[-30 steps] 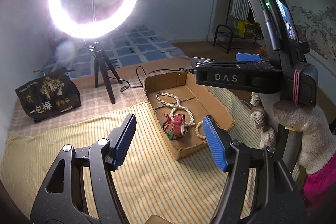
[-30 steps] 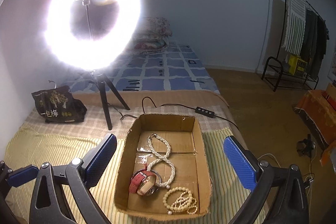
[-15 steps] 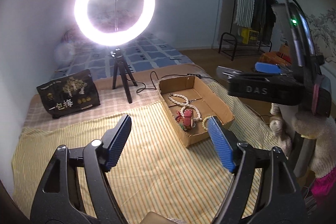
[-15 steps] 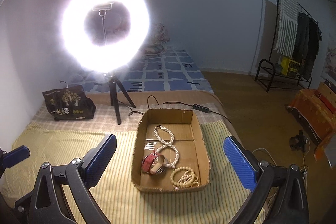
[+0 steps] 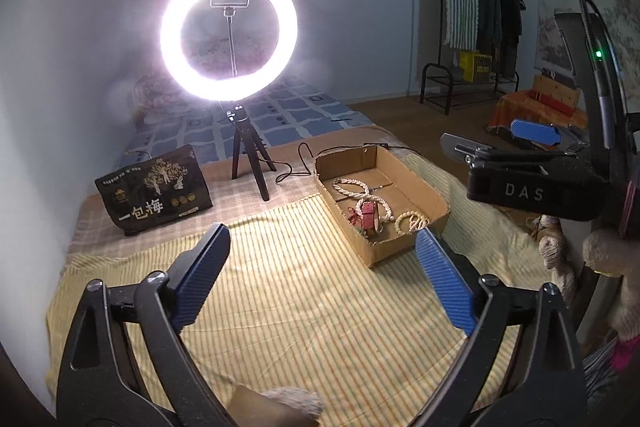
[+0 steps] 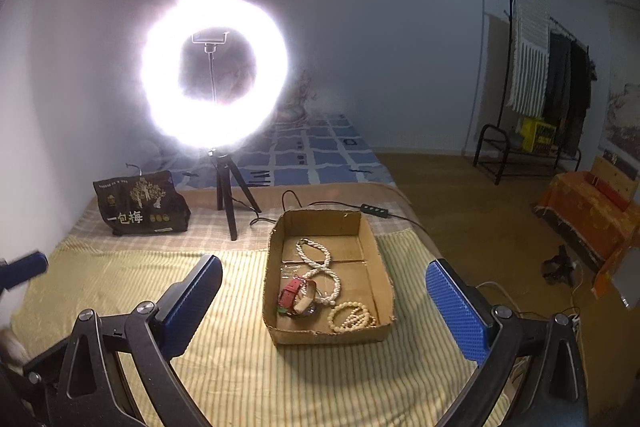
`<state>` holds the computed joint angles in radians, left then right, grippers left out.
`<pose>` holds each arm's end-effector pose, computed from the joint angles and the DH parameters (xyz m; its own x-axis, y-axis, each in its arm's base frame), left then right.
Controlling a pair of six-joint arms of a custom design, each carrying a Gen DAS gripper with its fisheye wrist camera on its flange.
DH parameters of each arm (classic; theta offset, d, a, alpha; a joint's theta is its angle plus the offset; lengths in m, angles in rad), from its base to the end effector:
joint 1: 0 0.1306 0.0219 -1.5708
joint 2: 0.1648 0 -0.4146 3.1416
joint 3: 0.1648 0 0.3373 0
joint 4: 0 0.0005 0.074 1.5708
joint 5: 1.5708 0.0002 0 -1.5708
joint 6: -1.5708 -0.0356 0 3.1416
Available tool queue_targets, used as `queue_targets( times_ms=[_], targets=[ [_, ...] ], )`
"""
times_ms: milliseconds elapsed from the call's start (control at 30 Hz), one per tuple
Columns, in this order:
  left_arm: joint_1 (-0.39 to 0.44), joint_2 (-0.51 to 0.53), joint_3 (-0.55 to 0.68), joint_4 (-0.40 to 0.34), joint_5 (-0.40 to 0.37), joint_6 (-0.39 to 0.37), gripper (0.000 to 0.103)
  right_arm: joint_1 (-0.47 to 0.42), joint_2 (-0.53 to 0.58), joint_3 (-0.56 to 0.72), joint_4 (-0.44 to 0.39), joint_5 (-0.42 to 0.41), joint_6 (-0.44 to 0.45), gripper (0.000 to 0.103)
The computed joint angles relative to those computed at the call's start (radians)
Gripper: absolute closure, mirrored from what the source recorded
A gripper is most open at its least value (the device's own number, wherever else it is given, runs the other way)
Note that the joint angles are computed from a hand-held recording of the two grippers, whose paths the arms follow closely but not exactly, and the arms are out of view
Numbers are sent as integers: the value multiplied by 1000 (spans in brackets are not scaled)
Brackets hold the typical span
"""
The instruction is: Organize jewelry
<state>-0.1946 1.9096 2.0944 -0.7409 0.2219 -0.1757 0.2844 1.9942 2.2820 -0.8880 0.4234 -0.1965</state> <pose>0.6320 -0.1331 0.4981 -0.4449 0.2615 -0.8566 0.4568 0.8889 0.0341 0.6407 0.1715 0.5110 -0.5181 0.0340 -0.8546 0.1742 0.9825 -0.0665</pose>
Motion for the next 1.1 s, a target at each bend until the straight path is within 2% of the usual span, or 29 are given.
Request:
queue_targets(
  times_ms=[100, 367, 633, 733, 1100],
  targets=[
    [-2, -17, -33, 20, -13, -8, 0, 6, -22, -47, 19, 3, 8, 0],
    [0, -17, -36, -4, -24, 5, 0, 14, -58, -127, 57, 0, -1, 0],
    [-7, -11, -32, -34, -58, -6, 0, 16, -62, -136, 64, 4, -10, 0],
    [-10, -15, -43, -23, -72, -17, 0, 16, -66, -144, 70, 4, -9, 0],
    [-8, -15, -40, -32, -72, -15, 0, 18, -54, -125, 52, 2, -7, 0]
  ],
)
